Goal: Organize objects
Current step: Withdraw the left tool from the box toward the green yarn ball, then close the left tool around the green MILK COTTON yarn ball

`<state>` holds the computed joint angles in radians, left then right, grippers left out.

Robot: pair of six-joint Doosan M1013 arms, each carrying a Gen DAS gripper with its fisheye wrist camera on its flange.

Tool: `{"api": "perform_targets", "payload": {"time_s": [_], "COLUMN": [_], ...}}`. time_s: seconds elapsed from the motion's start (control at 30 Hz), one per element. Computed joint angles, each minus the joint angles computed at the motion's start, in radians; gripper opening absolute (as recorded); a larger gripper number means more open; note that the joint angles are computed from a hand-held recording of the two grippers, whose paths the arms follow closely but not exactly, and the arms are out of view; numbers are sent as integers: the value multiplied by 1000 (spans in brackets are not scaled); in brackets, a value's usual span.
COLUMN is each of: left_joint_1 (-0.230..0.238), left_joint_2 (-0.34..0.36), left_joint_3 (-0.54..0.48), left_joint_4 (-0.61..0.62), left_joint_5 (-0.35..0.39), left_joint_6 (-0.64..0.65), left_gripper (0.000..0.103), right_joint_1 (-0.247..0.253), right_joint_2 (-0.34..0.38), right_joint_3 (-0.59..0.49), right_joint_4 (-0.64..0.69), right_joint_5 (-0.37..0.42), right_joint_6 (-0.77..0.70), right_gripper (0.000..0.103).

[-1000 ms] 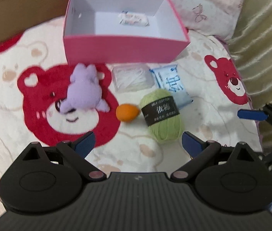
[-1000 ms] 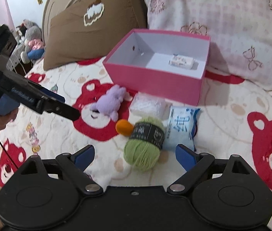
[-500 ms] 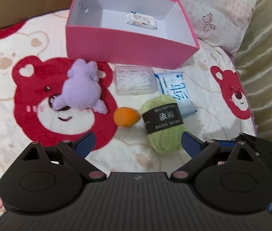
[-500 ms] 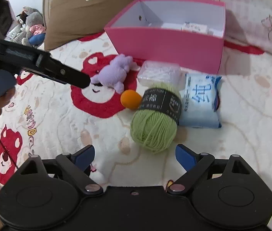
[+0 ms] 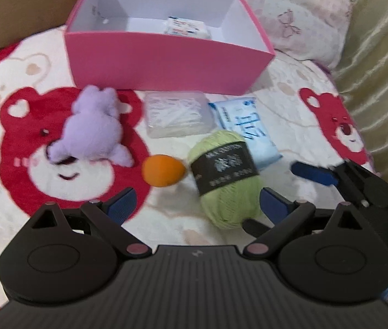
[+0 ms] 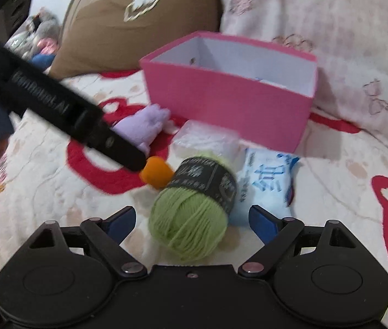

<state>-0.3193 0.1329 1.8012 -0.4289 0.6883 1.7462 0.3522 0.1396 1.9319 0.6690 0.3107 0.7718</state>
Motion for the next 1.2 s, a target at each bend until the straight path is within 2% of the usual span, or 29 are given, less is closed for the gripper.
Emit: {"api": "perform_targets", "payload": {"time_s": [0.07,0.1,0.17,0.23,0.33,0.4,0.5,0.7,0.87,1.0,1.1,1.17,1.2], "left_joint_1": [0,-2,-8,-19,-28,-31,-19,-7,0,5,18,34,39], "left_joint_2": [-1,-1,-1,-2,4,12,22,39,52,63,72,82,88], "left_joint_3": [10,14,23,32,41,40,46,56,54,46,45,49,49], "left_joint_4": [-39,-45,-47,-32,-41,-38,-146,-278,-342,-350,-405,-481,-503], "left_joint_5": [-17,-28,-55,-89,-113,-111,-102,-98,-75,-53,-32,-7,7], "left_joint_6": [27,28,30,23,38,22,90,171,225,218,235,261,260], "left_gripper": [97,97,97,97,97,97,97,96,94,93,87,81,72], "right_joint_1": [-10,-23,-46,-60,-55,-55,-55,-27,-11,-13,-19,-21,-23], "right_joint_2": [0,4,15,28,33,43,59,58,71,69,69,69,65], "right_joint_3": [7,9,2,-12,-13,-21,-37,-40,-54,-54,-53,-51,-48], "right_joint_4": [89,180,267,280,265,246,186,52,-135,-94,-50,-19,-5], "right_joint_5": [-13,3,69,124,121,151,214,154,134,137,158,174,181], "right_joint_6": [-76,-132,-170,-155,-135,-109,-50,23,199,162,121,87,72], "right_gripper": [91,91,91,91,90,90,90,91,91,90,87,86,85]}}
